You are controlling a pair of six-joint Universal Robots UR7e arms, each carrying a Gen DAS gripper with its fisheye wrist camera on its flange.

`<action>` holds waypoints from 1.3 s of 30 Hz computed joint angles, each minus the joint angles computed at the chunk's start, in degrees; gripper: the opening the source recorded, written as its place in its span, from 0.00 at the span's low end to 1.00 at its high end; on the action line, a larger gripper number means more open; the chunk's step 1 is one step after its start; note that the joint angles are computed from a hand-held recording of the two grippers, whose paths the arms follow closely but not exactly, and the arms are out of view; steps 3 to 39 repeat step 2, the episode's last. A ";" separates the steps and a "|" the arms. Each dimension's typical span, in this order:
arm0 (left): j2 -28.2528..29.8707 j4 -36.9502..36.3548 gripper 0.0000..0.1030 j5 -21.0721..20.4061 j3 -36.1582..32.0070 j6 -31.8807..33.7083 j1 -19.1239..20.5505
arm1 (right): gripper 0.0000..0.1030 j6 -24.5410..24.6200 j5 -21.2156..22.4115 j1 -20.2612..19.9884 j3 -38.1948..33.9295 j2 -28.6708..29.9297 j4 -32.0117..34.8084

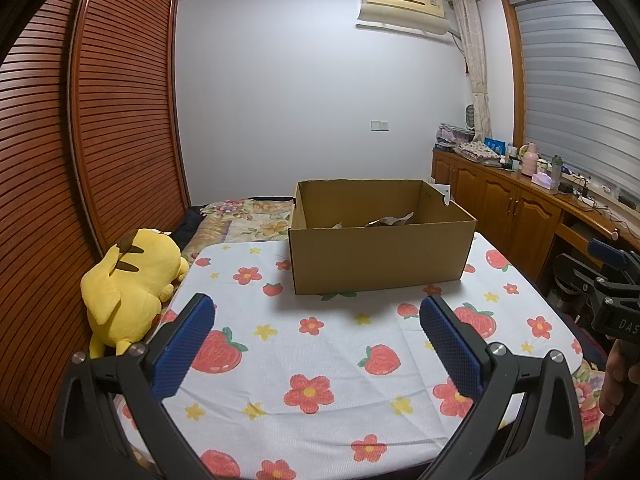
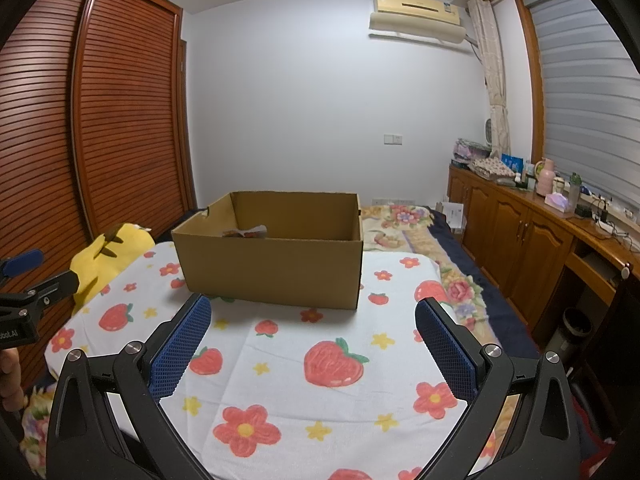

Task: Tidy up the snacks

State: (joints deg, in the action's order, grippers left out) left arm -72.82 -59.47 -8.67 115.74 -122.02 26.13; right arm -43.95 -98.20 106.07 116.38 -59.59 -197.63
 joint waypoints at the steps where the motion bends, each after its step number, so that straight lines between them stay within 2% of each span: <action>1: -0.02 -0.17 1.00 -0.07 0.07 -0.03 -0.03 | 1.00 0.00 0.00 0.00 0.00 0.00 0.00; 39: -0.16 -0.88 1.00 -0.01 0.29 0.46 -0.02 | 1.00 -0.07 -0.03 0.02 -0.01 0.02 -0.05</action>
